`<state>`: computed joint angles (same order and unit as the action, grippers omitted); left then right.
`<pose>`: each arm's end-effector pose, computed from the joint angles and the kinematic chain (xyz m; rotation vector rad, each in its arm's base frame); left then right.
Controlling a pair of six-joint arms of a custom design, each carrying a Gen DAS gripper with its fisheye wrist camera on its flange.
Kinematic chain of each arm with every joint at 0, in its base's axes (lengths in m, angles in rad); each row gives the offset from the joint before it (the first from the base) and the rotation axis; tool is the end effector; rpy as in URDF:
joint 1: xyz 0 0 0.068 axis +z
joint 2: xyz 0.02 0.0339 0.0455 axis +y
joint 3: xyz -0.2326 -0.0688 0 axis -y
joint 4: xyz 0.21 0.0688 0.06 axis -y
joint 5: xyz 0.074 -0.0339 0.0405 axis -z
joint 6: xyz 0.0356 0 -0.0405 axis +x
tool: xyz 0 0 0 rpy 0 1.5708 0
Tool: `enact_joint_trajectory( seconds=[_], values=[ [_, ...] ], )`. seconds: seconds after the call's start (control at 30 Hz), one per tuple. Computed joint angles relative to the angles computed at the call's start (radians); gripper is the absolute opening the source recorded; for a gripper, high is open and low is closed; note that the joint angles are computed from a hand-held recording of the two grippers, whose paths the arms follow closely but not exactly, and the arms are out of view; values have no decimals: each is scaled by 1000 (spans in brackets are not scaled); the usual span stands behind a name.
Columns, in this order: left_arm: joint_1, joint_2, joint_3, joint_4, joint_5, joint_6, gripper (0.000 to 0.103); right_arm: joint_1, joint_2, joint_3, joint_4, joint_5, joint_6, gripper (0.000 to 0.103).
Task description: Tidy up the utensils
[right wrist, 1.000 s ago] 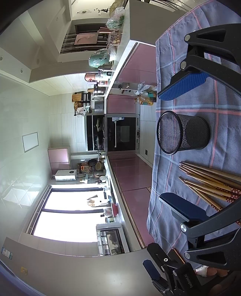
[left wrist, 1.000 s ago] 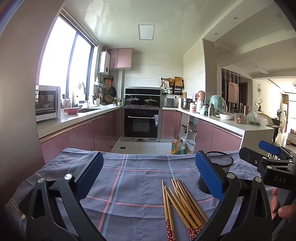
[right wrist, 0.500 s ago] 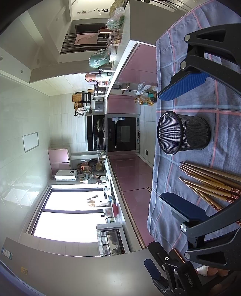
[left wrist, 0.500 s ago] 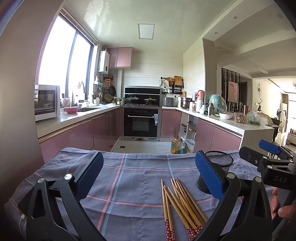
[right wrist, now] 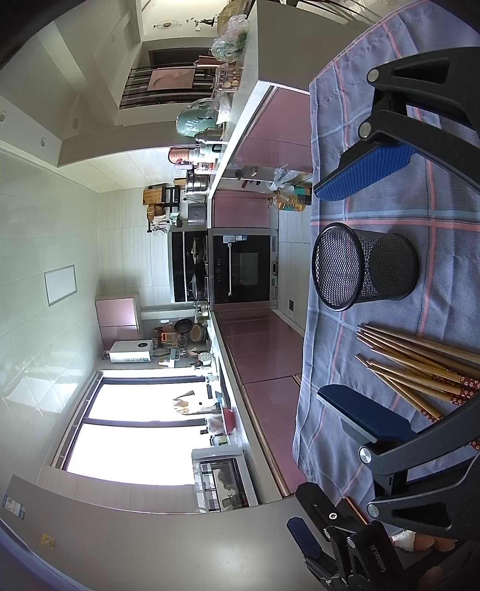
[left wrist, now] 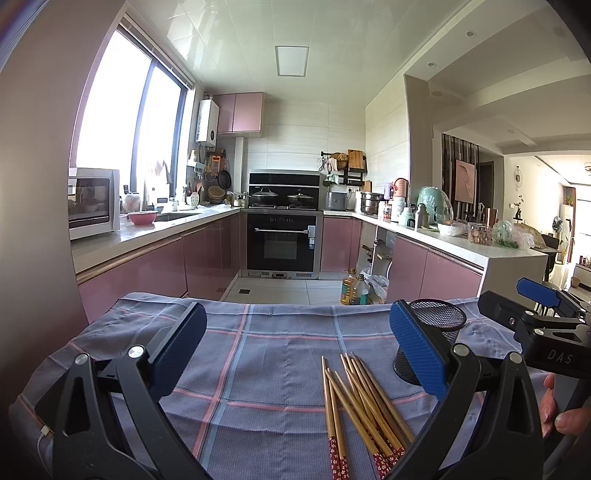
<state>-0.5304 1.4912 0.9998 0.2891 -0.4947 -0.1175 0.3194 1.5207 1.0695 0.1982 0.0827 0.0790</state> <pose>0.2830 -0.1464 0.2780 0.0058 1.7487 -0.0347 0.3138 0.1007 0.2808 -0.1610 1.8207 0.2058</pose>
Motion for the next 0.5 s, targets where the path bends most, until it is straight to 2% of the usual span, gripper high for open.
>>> enact_joint_trajectory(
  seconds=[0.5],
  values=[
    [-10, 26, 13, -5, -6, -16, 98, 9, 0, -2, -4, 9, 1, 96]
  ],
)
